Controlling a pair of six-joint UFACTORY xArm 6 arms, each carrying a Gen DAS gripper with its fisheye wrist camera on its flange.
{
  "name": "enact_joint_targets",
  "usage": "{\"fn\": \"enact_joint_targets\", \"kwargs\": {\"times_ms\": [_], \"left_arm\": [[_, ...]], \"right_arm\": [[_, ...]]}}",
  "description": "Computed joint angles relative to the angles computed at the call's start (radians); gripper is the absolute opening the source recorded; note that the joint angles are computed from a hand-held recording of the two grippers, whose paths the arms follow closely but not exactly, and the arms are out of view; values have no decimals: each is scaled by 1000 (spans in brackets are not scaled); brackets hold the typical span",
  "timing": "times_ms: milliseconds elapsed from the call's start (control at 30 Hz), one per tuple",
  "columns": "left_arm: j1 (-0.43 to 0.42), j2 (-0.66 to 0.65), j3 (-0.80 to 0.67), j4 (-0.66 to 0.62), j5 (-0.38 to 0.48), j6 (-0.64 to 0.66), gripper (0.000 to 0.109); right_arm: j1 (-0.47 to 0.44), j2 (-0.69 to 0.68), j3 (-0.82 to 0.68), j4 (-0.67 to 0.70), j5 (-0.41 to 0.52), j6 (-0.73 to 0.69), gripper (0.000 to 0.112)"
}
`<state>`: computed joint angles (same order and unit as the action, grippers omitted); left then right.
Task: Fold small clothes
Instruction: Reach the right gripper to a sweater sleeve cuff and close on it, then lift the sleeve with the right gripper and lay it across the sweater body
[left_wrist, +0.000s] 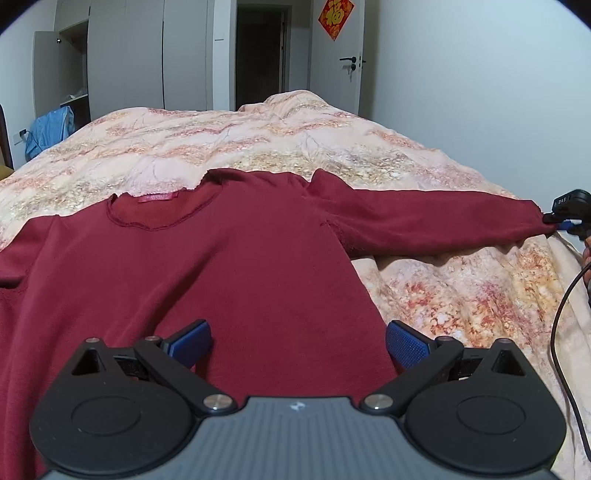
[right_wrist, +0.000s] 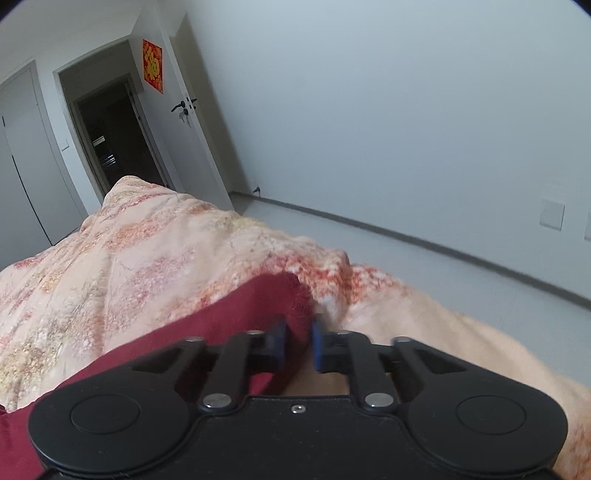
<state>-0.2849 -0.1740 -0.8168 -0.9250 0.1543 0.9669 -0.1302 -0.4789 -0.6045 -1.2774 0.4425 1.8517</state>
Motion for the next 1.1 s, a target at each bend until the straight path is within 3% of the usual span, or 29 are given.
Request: {"fn": "enact_joint_targets", "kwargs": {"times_ms": [67, 233, 367, 633, 900, 1100], "left_arm": [[8, 1, -5, 30, 17, -31, 103], [78, -20, -51, 139, 158, -170, 103], [145, -34, -96, 230, 202, -273, 103], [303, -19, -196, 187, 235, -255, 103], [456, 26, -266, 98, 219, -235, 103], [547, 73, -304, 63, 214, -246, 103]], "right_arm": [[7, -2, -13, -43, 0, 18, 11], [99, -12, -87, -157, 48, 24, 11], [190, 20, -200, -234, 12, 35, 11], [422, 294, -582, -321, -88, -29, 11], [614, 680, -1005, -185, -173, -216, 10], [747, 962, -1276, 162, -149, -606, 10]]}}
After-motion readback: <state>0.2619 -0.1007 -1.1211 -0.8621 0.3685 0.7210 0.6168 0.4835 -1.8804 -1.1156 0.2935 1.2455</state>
